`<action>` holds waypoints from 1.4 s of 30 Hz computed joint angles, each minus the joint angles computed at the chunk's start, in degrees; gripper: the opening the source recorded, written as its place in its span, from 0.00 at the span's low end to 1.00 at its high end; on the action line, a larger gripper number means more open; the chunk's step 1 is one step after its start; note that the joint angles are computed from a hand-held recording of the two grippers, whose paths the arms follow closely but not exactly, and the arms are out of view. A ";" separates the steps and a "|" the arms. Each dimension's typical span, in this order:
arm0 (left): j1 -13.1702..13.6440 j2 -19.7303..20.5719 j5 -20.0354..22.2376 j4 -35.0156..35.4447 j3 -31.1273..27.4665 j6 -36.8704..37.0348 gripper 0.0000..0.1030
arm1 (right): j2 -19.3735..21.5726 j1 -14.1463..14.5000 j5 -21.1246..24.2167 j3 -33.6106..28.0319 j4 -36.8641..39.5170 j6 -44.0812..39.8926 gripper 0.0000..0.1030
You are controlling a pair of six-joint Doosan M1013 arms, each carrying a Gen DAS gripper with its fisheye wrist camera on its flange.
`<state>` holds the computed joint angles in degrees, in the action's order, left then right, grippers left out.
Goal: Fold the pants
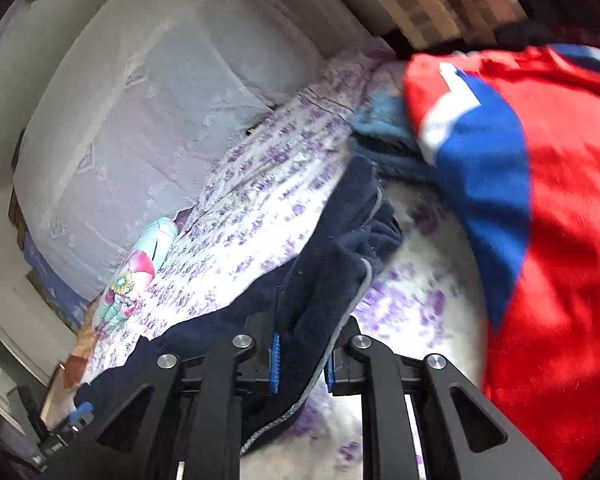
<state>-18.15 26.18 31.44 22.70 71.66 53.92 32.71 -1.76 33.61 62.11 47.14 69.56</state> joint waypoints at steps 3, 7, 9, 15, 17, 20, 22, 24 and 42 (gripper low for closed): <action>2.88 -4.20 0.00 6.24 6.13 -14.34 0.95 | -0.70 3.54 -1.03 -1.93 -2.36 -8.83 0.14; 7.55 -9.41 -9.80 -1.80 15.62 -24.21 0.95 | -1.18 10.46 -0.13 -3.10 -11.79 -24.02 0.14; 8.69 -10.42 -13.23 -5.59 18.56 -25.83 0.95 | 0.13 13.90 5.34 -4.48 -18.98 -29.72 0.16; 6.17 -9.27 -5.04 6.40 17.39 -29.36 0.95 | 0.86 17.55 11.12 -3.34 -28.47 -35.64 0.35; 4.84 -8.51 -0.80 11.32 16.58 -30.16 0.95 | 0.70 15.01 16.24 -5.19 -17.57 -37.11 0.51; 3.30 -7.19 4.23 17.23 15.19 -32.42 0.96 | -0.23 12.09 15.99 -5.24 -4.09 -37.77 0.73; 2.84 -6.94 5.72 18.68 14.88 -33.94 0.96 | -0.01 11.98 11.08 -5.54 -3.18 -33.86 0.73; 3.05 -7.01 5.73 17.62 14.72 -34.23 0.96 | 2.56 12.95 9.33 -9.34 -11.70 -23.79 0.73; 11.30 -6.97 -8.14 -16.98 14.51 -15.27 0.96 | 10.95 11.94 26.40 -20.21 -21.49 -15.40 0.97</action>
<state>-6.85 19.21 23.30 5.71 86.17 38.66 43.66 10.18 60.01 41.90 25.65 54.16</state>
